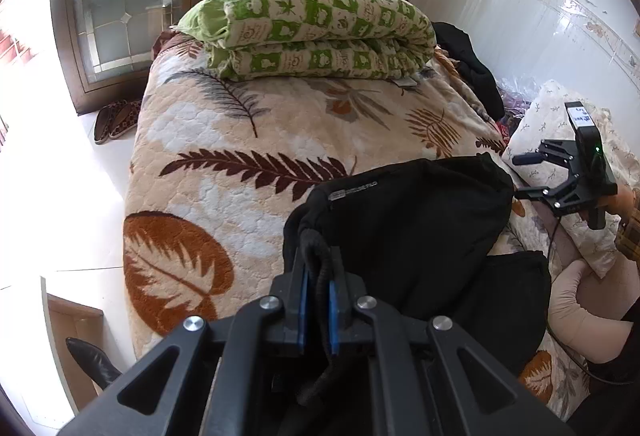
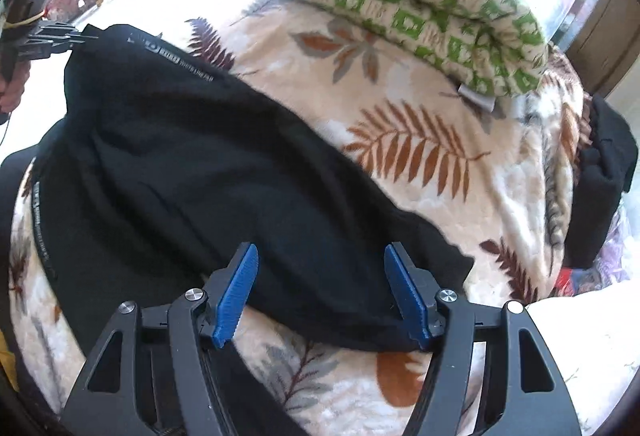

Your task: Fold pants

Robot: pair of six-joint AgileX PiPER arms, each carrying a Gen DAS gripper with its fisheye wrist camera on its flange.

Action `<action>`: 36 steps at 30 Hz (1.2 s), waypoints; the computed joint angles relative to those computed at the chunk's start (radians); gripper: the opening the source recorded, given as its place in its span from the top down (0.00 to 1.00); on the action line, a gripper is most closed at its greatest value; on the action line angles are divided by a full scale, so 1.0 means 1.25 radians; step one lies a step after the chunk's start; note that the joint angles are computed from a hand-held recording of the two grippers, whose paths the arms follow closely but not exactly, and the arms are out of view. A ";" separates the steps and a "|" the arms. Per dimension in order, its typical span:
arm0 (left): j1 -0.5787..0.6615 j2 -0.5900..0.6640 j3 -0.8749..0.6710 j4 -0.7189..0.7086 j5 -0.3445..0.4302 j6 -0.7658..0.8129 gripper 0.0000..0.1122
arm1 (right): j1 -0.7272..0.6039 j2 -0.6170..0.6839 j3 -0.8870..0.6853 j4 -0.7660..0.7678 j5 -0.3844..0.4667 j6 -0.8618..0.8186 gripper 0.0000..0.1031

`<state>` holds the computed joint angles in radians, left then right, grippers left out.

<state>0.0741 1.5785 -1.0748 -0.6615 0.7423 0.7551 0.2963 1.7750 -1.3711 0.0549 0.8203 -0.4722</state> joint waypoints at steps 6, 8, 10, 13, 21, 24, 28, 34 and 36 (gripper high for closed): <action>-0.008 0.011 0.013 -0.016 -0.009 0.025 0.92 | 0.020 0.114 -0.094 -0.192 -0.011 0.123 0.14; -0.010 0.020 0.010 -0.018 -0.010 0.029 0.92 | 0.014 0.200 -0.205 -0.223 0.078 0.163 0.13; -0.015 0.032 0.005 -0.018 -0.013 0.030 0.92 | -0.004 0.298 -0.342 -0.196 0.174 0.151 0.15; -0.021 0.055 -0.009 -0.019 -0.016 0.031 0.92 | -0.017 0.386 -0.455 -0.159 0.236 0.119 0.16; -0.021 0.087 -0.023 -0.036 -0.023 0.045 0.92 | -0.082 0.410 -0.470 0.003 0.233 0.052 0.42; -0.015 0.089 -0.021 -0.046 -0.024 0.046 0.92 | -0.085 0.356 -0.407 0.016 0.202 -0.013 0.89; -0.012 0.078 -0.012 -0.047 -0.025 0.047 0.92 | -0.051 0.289 -0.310 -0.037 0.161 -0.052 0.90; -0.006 0.052 0.004 -0.067 -0.016 0.063 0.92 | -0.081 0.174 -0.186 0.045 0.108 -0.113 0.90; -0.006 0.043 0.013 -0.076 -0.014 0.070 0.92 | -0.093 0.143 -0.153 0.065 0.115 -0.146 0.90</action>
